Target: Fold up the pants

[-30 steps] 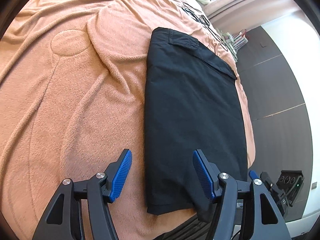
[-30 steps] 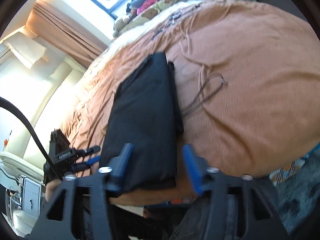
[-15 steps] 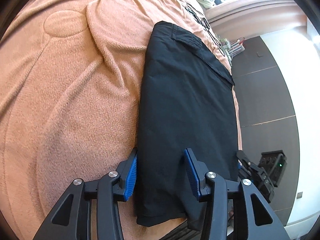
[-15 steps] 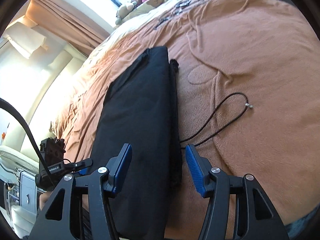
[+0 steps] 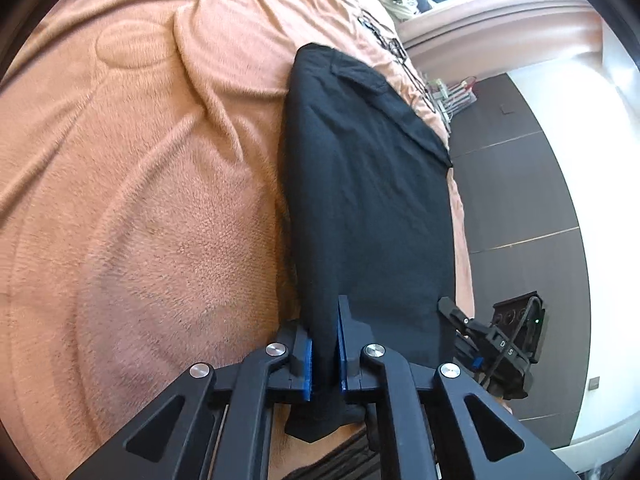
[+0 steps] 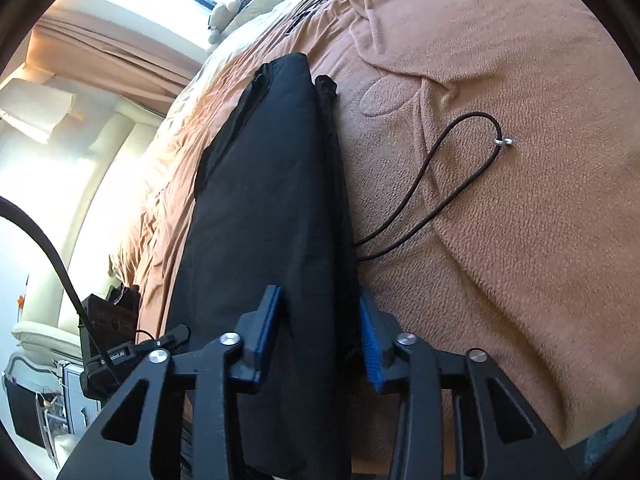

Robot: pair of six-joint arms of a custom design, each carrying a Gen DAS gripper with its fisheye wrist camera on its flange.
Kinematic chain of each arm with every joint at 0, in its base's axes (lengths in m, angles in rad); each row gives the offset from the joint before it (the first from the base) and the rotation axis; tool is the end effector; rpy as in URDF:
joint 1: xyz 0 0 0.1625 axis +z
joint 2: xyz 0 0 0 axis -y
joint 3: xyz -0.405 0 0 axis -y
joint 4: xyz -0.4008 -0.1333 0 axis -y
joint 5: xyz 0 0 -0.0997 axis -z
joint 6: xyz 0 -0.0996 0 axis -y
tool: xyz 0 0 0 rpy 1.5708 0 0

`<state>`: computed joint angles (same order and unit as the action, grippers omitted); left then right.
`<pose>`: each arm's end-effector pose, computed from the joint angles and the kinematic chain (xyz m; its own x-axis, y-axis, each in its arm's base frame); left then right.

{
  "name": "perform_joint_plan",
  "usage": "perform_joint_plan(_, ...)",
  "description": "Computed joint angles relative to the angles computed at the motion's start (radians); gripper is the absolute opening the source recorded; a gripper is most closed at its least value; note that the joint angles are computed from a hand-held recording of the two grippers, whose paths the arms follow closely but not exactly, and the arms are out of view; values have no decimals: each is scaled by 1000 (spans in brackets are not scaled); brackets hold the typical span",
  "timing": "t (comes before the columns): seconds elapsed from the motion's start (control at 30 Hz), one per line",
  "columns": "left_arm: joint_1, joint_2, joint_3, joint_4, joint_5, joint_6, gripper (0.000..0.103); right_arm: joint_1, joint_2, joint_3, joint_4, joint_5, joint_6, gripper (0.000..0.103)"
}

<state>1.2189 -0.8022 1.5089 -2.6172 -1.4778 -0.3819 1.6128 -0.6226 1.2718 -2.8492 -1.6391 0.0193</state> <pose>-0.1121 -0.7188 0.1331 -0.9983 -0.0383 0.0429 -0.0507 0.9384 -0.3418 0.1595 -0.7814 0.1347 -0.9989 0.0138 0.0438 -0.0147 0.8077 -0.5895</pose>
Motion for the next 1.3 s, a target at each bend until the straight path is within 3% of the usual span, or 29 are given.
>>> perform_joint_plan(0.27, 0, -61, 37, 35, 37, 0, 9, 14, -1, 43, -13, 21, 24, 26)
perform_joint_plan(0.5, 5, -90, 17, 114, 93, -3, 9, 12, 10, 69, -5, 110, 26, 23)
perform_joint_plan(0.67, 5, -73, -29, 180, 144, -9, 23, 1, 6, 49, 23, 109, -9, 23)
perform_joint_plan(0.73, -4, -63, -45, 187, 173, -8, 28, -7, -6, 58, 2, 122, -17, 28)
perform_joint_plan(0.8, -6, -50, -67, 191, 187, -7, 31, -14, -16, 65, -20, 127, -20, 48)
perform_joint_plan(0.87, -4, -36, -92, 199, 195, -5, 31, -25, -20, 64, -49, 154, -20, 53)
perform_joint_plan(1.0, 0, -3, -144, 213, 197, 7, 33, -42, -3, 12, -44, 183, -11, 53)
perform_joint_plan(1.13, 8, 30, -196, 231, 188, 24, 35, -62, 43, -80, 35, 232, 6, 53)
perform_joint_plan(1.3, 18, 74, -271, 268, 177, 44, 39, -59, 154, -254, 156, 231, 45, 53)
